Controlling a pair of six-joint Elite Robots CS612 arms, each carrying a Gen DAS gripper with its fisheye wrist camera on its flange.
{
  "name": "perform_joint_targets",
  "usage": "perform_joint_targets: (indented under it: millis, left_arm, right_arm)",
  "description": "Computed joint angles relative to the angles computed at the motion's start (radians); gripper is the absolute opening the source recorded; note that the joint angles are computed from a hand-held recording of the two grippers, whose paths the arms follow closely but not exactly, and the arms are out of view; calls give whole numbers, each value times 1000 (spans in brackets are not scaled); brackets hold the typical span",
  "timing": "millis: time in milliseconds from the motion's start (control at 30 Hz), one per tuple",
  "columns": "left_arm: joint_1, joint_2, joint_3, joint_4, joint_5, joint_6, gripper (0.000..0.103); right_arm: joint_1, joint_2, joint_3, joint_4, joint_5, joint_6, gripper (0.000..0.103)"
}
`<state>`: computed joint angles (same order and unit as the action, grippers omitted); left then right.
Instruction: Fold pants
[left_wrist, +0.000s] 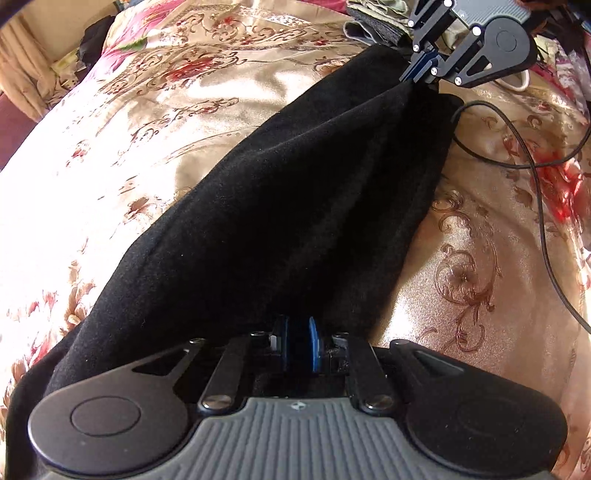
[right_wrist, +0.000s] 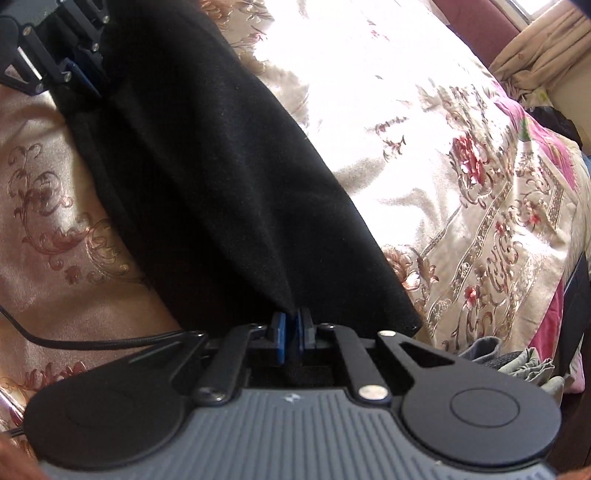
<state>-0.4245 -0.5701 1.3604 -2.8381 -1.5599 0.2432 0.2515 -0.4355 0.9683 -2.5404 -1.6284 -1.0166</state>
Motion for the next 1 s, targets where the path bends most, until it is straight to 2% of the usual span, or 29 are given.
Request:
perform_joint_targets:
  millis: [100, 167, 233, 300, 400, 433, 467, 533, 633, 733, 767, 933, 1000]
  left_arm:
    - [-11, 1, 18, -42, 51, -11, 32]
    - [-18, 1, 31, -75, 65, -19, 38]
    - [-33, 6, 43, -133, 111, -25, 45]
    - [-51, 21, 41, -192, 193, -23, 50]
    - [-60, 35, 24, -203, 239, -29, 44]
    - [-61, 37, 18, -198, 249, -30, 32]
    - [-58, 34, 14, -194, 245, -37, 25]
    - [-48, 17, 19, -200, 220, -57, 23]
    - [-37, -21, 56, -254, 213, -55, 23]
    - [-34, -44, 86, -284, 185, -30, 23]
    - [-36, -48, 97, -276, 172, -15, 23]
    - [-55, -36, 119, -161, 129, 69, 23]
    - [-54, -36, 125, -132, 110, 68, 23]
  right_arm:
    - [-9, 0, -34, 65, 38, 133, 3]
    - [-14, -6, -42, 69, 63, 194, 3]
    - [-17, -15, -46, 71, 87, 229, 3]
    - [-19, -22, -48, 60, 99, 233, 3]
    - [-19, -34, -45, 48, 112, 249, 3]
    - [-20, -32, -58, 53, 121, 254, 3]
    - [-19, -33, -61, 52, 125, 254, 3]
    - [-17, -36, -62, 25, 126, 225, 3]
    - [-17, -52, -37, -52, 132, 191, 3]
    - [-20, -73, 27, -188, 144, 121, 3]
    - [-20, -77, 43, -191, 139, 115, 3]
    - [-24, -89, 131, -67, 76, 124, 3]
    - [-21, -100, 162, -9, 56, 112, 3]
